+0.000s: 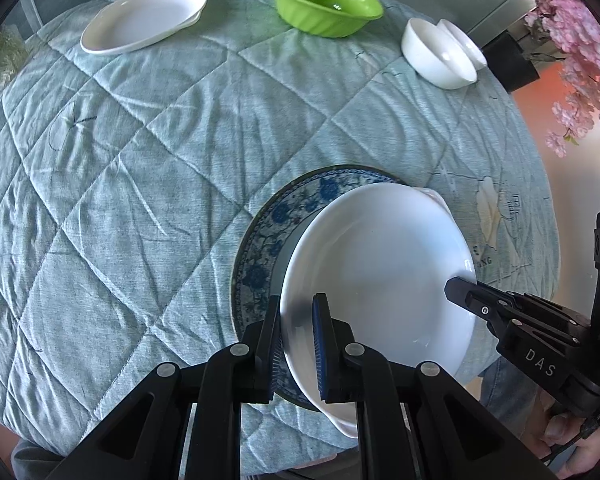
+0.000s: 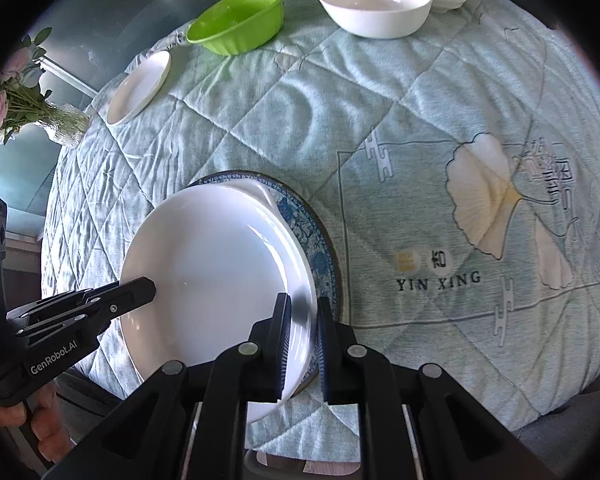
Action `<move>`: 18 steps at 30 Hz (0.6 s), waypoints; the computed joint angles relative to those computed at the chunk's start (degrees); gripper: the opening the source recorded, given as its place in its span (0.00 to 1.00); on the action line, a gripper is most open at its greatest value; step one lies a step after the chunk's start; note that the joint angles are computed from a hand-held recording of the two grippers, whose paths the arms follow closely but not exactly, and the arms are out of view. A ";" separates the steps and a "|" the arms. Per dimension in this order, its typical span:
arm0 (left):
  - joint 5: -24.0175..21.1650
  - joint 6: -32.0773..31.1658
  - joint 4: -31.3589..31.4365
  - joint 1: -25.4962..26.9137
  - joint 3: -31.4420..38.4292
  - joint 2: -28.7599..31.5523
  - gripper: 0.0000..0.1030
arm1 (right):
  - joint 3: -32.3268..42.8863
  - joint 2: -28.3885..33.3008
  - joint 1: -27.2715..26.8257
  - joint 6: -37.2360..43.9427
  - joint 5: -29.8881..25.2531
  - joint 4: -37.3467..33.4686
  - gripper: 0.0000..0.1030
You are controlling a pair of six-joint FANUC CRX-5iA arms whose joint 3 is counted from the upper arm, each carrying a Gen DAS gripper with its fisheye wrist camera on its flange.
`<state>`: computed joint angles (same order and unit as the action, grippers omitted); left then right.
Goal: Organize plates and bowls
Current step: 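Lower the white dish onto the plate and open both grippers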
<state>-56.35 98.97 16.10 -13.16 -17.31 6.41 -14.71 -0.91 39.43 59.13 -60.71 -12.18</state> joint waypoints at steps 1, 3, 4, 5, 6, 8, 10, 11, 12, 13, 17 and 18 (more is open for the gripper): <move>0.10 0.03 0.09 0.09 -0.07 0.20 0.10 | 0.10 0.31 0.04 0.07 0.04 -0.10 0.11; 0.27 0.06 0.16 0.34 -0.26 0.47 0.10 | 0.19 0.77 0.13 0.10 0.13 -0.21 0.11; 0.33 0.07 0.13 0.42 -0.35 0.50 0.10 | 0.24 0.99 0.20 0.12 0.13 -0.25 0.11; 0.35 0.12 0.18 0.50 -0.41 0.60 0.10 | 0.26 1.17 0.29 0.11 0.16 -0.23 0.11; 0.37 0.13 0.23 0.58 -0.55 0.61 0.10 | 0.26 1.32 0.32 0.11 0.22 -0.20 0.11; 0.33 -0.08 0.34 0.72 -0.56 0.88 0.10 | 0.28 1.62 0.46 -0.02 0.23 -0.10 0.11; 0.31 -0.09 0.46 0.69 -0.47 1.21 0.10 | 0.34 1.89 0.62 -0.36 0.26 0.22 0.12; 0.45 -0.05 0.45 0.64 -0.48 1.29 0.10 | 0.34 1.95 0.68 -0.57 0.21 0.39 0.12; 0.57 0.01 0.53 0.62 -0.59 1.27 0.10 | 0.27 1.96 0.81 -0.85 0.27 0.70 0.12; 0.87 0.12 0.69 0.57 -0.66 1.41 0.10 | 0.21 2.00 0.98 -1.17 0.36 0.96 0.12; 1.54 -0.32 1.33 1.02 -1.64 0.85 0.10 | 0.44 2.47 1.34 -1.41 0.42 1.74 0.12; 1.67 -0.37 1.49 1.06 -1.75 0.90 0.11 | 0.50 2.61 1.54 -1.69 0.45 2.09 0.12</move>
